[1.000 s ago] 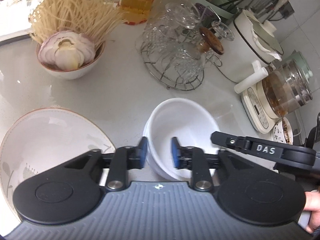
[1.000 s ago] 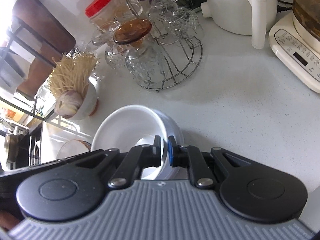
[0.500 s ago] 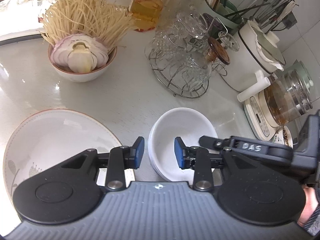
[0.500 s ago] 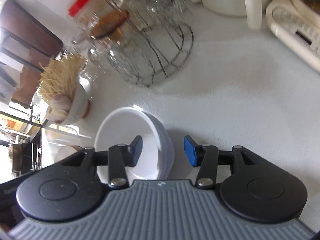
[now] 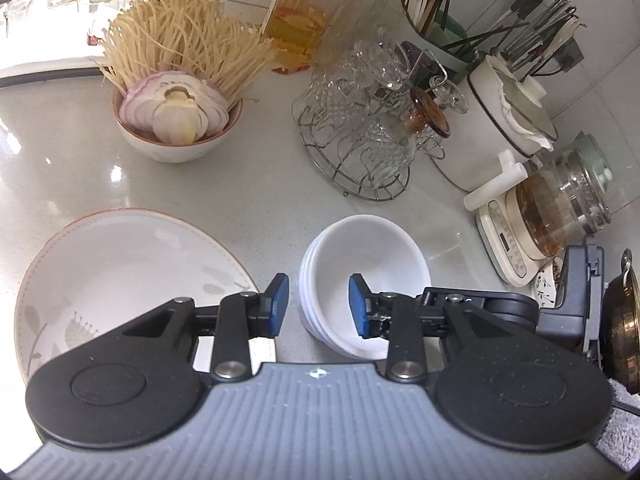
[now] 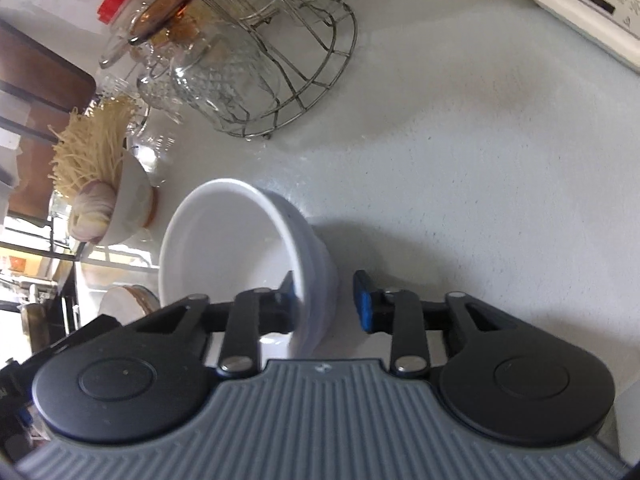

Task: Organize plates and bowls
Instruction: 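Close both grippers on the rim of the nested bowl stack, then lift the nested bowl stack with both grippers and carry it over the plate stack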

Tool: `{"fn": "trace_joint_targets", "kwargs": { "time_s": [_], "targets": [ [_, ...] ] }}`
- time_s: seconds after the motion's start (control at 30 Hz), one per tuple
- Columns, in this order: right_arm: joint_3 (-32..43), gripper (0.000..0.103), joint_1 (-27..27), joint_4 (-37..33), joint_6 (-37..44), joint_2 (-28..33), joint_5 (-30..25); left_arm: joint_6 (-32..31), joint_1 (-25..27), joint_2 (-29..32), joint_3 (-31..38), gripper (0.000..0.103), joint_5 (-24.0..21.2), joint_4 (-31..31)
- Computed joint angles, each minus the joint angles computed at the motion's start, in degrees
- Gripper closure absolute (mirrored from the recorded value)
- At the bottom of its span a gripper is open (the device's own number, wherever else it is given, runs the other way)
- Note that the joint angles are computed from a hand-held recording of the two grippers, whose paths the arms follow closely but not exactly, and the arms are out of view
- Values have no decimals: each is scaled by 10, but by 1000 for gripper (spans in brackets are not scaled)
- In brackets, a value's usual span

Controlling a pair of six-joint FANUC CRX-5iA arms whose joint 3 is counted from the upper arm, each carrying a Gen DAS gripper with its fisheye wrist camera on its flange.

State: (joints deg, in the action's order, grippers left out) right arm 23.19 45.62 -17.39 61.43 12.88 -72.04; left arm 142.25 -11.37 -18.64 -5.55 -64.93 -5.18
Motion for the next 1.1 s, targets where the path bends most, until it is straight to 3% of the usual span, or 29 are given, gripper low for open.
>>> {"fn": "trace_joint_targets", "kwargs": {
  "time_s": [0.23, 0.57, 0.73, 0.83, 1.1],
  "targets": [
    [-23, 85, 12, 28, -43, -16, 13, -14, 1, -31, -23, 65, 11, 10],
    [-85, 87, 27, 101, -129, -61, 40, -87, 2, -49, -56, 65, 30, 68],
    [-111, 87, 22, 114, -144, -82, 42, -101, -15, -18, -50, 65, 43, 88],
    [-118, 87, 7, 100, -124, -90, 39, -88, -35, 14, -31, 52, 51, 81],
    [-109, 87, -34, 75, -76, -90, 25, -49, -63, 103, 22, 51, 55, 77]
  ]
}}
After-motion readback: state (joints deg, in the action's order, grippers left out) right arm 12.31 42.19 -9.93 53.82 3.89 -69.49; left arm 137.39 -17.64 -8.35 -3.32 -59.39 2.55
